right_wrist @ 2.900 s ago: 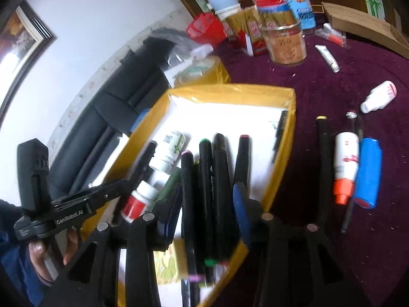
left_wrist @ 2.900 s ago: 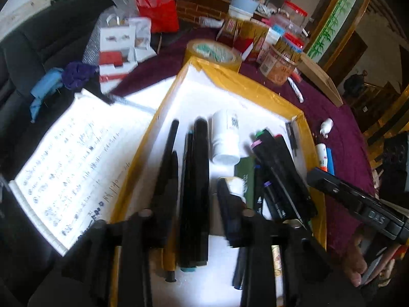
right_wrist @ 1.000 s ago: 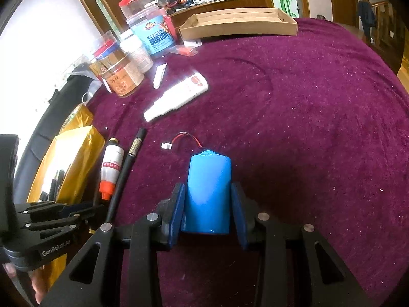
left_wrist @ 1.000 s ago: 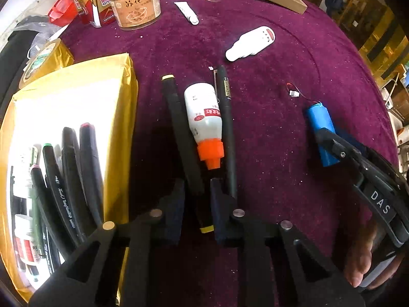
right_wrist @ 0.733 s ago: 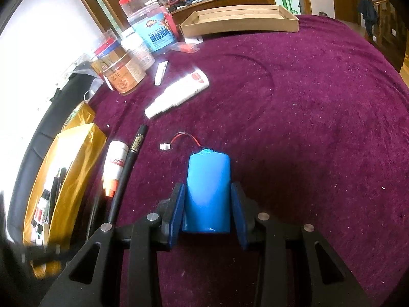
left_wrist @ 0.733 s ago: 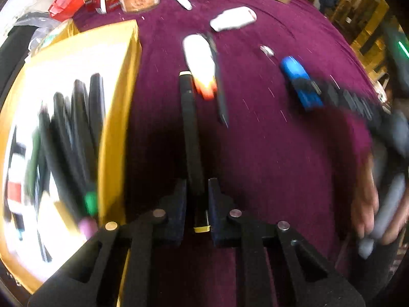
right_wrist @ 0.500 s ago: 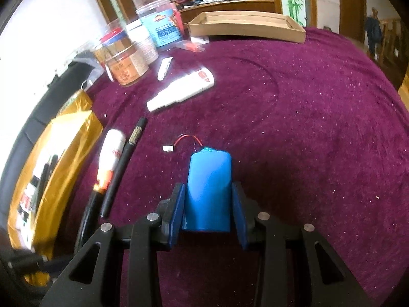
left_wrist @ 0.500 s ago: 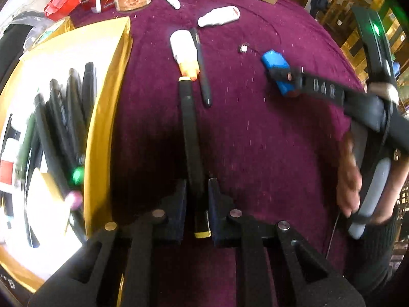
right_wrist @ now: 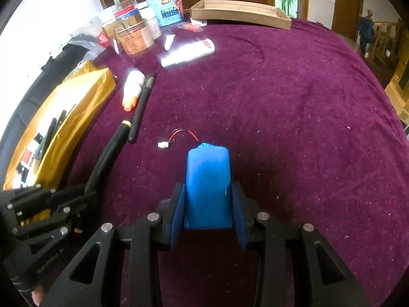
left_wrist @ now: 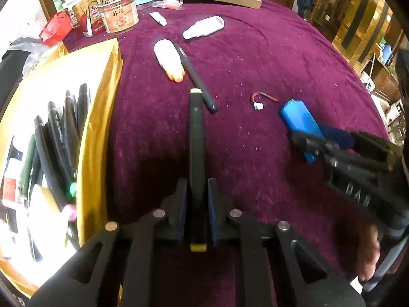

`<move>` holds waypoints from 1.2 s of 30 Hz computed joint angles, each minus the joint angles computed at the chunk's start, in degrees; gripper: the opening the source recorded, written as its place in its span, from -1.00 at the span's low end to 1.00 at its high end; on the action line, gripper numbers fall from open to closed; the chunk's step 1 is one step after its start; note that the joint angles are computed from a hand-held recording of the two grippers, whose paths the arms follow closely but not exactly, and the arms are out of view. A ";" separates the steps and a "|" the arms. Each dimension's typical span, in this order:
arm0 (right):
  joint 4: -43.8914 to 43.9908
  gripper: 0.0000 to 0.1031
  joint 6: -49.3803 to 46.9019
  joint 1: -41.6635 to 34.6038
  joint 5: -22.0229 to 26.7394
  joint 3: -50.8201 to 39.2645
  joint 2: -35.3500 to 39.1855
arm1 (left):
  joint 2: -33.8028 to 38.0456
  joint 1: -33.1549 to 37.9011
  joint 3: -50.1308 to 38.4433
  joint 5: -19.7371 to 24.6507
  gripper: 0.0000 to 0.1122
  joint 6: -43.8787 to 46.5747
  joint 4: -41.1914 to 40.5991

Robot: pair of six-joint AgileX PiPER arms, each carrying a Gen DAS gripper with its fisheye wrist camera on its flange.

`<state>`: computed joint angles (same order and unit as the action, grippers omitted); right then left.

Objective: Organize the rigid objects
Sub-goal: 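Carry marker and blue battery pack into the tray while opening both tools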

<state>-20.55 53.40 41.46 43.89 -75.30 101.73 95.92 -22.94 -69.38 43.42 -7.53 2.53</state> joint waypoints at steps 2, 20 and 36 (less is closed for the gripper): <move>-2.07 -0.38 2.39 0.88 1.11 -0.90 0.80 | 0.54 -1.19 -0.39 -0.69 -0.77 -1.48 2.31; 34.32 -0.38 -11.66 0.65 -28.17 19.19 -12.08 | -16.55 20.62 9.13 11.69 -0.79 33.87 -40.42; 38.68 -0.38 -25.19 6.72 -17.40 -12.80 3.32 | -15.32 46.42 -2.13 19.28 -0.79 35.65 -38.42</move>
<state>18.13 28.22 48.18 26.49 -88.10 105.05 80.60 23.47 -71.51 62.71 28.11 -35.90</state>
